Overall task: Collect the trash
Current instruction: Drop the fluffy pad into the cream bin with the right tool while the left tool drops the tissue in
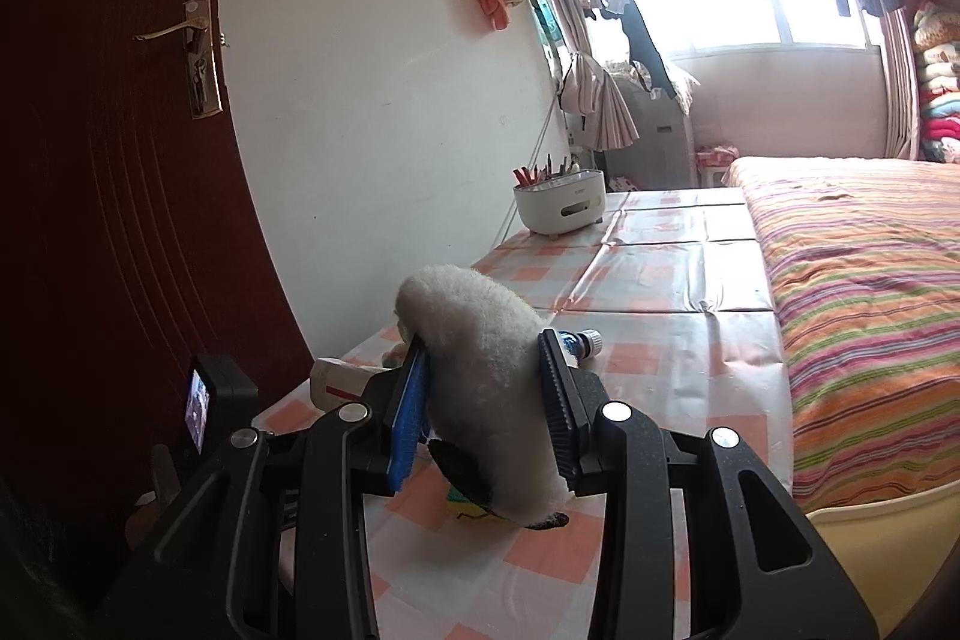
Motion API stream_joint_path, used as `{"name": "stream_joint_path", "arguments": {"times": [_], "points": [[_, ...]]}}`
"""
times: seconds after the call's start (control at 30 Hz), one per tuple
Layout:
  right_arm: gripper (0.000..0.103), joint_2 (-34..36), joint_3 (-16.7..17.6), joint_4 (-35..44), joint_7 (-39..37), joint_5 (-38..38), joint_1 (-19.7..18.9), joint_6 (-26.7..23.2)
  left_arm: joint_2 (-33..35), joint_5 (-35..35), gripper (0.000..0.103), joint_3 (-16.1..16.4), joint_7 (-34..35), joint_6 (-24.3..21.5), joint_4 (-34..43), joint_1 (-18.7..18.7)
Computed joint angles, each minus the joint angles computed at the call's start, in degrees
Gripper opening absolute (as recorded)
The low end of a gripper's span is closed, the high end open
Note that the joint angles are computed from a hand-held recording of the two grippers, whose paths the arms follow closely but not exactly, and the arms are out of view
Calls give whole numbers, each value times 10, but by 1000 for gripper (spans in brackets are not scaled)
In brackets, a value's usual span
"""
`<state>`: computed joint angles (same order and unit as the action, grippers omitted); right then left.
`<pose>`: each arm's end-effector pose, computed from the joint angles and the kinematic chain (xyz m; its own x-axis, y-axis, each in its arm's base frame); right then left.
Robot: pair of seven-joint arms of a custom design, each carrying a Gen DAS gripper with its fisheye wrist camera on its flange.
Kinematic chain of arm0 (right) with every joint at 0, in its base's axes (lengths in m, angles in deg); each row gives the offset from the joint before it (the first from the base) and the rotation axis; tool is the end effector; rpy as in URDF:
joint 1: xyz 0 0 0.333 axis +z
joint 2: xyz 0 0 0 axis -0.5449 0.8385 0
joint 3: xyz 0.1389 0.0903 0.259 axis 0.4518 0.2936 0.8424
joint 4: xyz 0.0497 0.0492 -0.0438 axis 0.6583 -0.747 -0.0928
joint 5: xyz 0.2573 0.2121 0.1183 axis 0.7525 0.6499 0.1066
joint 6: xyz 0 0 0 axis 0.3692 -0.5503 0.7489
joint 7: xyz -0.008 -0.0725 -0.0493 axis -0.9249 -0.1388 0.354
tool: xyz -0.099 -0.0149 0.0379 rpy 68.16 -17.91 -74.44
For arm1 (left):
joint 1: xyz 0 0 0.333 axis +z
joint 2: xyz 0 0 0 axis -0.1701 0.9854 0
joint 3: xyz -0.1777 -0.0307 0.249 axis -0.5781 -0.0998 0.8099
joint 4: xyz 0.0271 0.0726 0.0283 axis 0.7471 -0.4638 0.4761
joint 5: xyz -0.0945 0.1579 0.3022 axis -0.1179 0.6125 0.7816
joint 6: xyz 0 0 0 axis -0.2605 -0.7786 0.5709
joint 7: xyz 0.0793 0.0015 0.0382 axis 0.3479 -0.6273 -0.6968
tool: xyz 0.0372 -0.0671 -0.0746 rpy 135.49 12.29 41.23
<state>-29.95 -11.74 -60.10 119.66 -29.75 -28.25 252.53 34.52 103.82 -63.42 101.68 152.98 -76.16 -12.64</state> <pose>0.4848 0.1553 0.5624 0.5050 -0.8336 -0.2239 -0.3783 0.0194 -0.9255 0.5132 -0.1503 0.4804 -0.0613 -0.9964 -0.0586 -0.6962 0.0848 -0.7128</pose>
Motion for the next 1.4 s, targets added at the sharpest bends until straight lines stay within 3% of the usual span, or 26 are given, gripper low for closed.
{"name": "stream_joint_path", "arguments": {"times": [0.13,0.43,0.7,0.8,0.93,1.03,1.1,1.27,1.33,1.4], "points": [[35,-22,-7,-37,-27,25,-10,-4,-10,18,29,-8,-9,9,0,-4],[35,-99,-28,-159,-131,126,-29,-27,-19,-36,30,-34,41,42,1,-18],[35,-157,-64,-255,-217,226,-31,-61,-6,-105,30,-49,117,53,22,-57],[35,-170,-104,-270,-197,212,-7,-98,4,-112,30,-52,132,57,36,-73],[35,-182,-203,-277,-146,169,72,-137,19,-124,30,-51,150,59,57,-97],[36,-191,-215,-295,-163,191,75,-156,30,-132,30,-48,162,57,73,-116],[36,-198,-270,-299,-164,190,128,-168,38,-145,30,-46,175,55,84,-129],[41,-202,-311,-309,-194,232,171,-196,52,-171,30,-40,207,48,105,-155],[42,-205,-345,-312,-214,255,209,-209,58,-178,30,-38,213,48,112,-164],[50,-206,-358,-315,-229,276,223,-213,64,-189,30,-37,224,43,121,-172]]}}
